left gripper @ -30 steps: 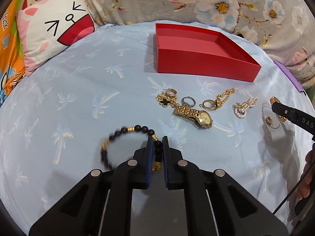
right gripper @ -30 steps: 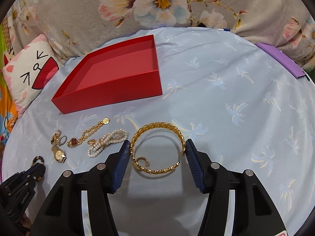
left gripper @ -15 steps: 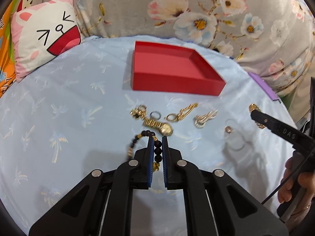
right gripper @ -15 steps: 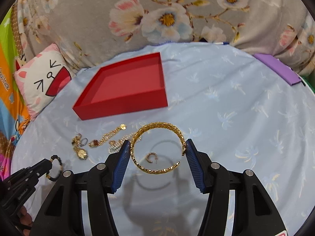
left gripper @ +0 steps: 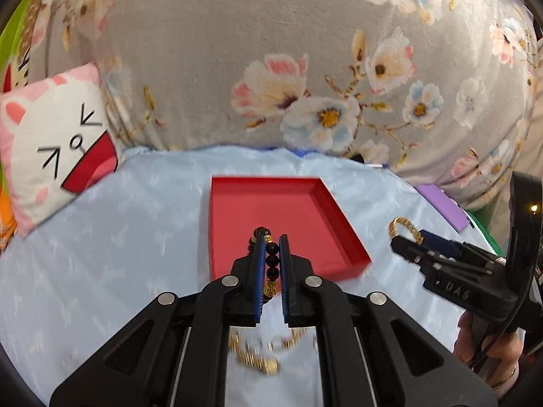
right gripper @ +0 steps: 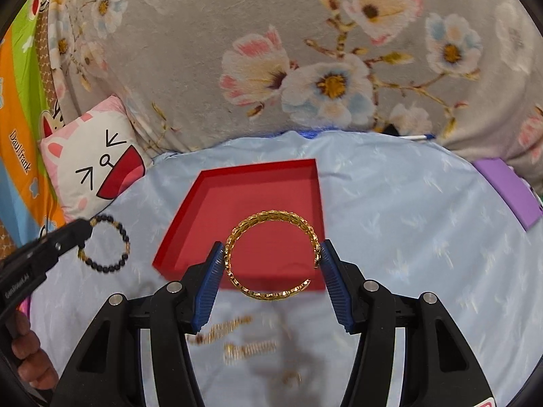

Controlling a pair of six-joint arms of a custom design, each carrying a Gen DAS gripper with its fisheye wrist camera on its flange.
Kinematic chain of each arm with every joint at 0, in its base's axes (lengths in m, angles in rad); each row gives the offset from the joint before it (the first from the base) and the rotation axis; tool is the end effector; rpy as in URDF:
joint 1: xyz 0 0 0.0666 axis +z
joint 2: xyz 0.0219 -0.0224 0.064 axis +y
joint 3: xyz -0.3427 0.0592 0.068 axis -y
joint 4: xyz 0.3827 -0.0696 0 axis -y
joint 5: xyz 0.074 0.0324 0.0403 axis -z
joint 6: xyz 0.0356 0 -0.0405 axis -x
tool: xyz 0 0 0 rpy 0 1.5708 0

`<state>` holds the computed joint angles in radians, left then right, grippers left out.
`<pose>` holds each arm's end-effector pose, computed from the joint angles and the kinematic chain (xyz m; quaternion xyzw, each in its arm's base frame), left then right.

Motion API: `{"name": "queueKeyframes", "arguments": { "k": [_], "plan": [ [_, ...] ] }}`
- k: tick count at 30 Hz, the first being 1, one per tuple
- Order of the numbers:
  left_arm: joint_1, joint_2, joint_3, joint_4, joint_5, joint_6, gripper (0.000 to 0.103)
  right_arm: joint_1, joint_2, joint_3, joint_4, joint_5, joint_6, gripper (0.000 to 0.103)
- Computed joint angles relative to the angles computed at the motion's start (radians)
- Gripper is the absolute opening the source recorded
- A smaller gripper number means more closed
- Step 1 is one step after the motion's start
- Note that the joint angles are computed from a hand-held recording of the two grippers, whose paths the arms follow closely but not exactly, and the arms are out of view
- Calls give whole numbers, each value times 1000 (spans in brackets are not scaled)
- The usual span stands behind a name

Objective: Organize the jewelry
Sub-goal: 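Carry bead bracelet with left tool while right tool carries bangle into red box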

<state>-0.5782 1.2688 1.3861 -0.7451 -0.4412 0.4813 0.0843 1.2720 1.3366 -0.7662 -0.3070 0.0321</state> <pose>0.3856 -0.2340 0.4603 -0.0572 0.8731 -0.0557 0.4810 0.4478 0.0482 0.4330 -0.1164 0.8911 0.1495 0.4123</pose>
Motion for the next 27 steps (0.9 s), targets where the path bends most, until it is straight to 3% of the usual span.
{"name": "queueKeyframes", "arguments": {
  "k": [7, 13, 17, 21, 22, 25, 27],
  "plan": [
    [153, 259, 260, -31, 131, -56, 7, 49, 313, 322, -59, 5, -19, 56],
    [220, 449, 439, -84, 183, -60, 7, 76, 561, 595, -188, 29, -24, 56],
    [244, 543, 524, -135, 202, -58, 7, 80, 682, 740, -277, 24, -30, 57],
    [260, 585, 554, -150, 234, -56, 8, 87, 719, 782, -285, 60, -39, 58],
    [263, 584, 549, -147, 227, -49, 12, 88, 713, 772, -275, 66, -42, 60],
    [266, 568, 533, -136, 210, -36, 40, 87, 665, 706, -216, 71, -49, 64],
    [264, 523, 482, -103, 198, -25, 46, 82, 628, 664, -197, 68, -51, 66]
  ]
}}
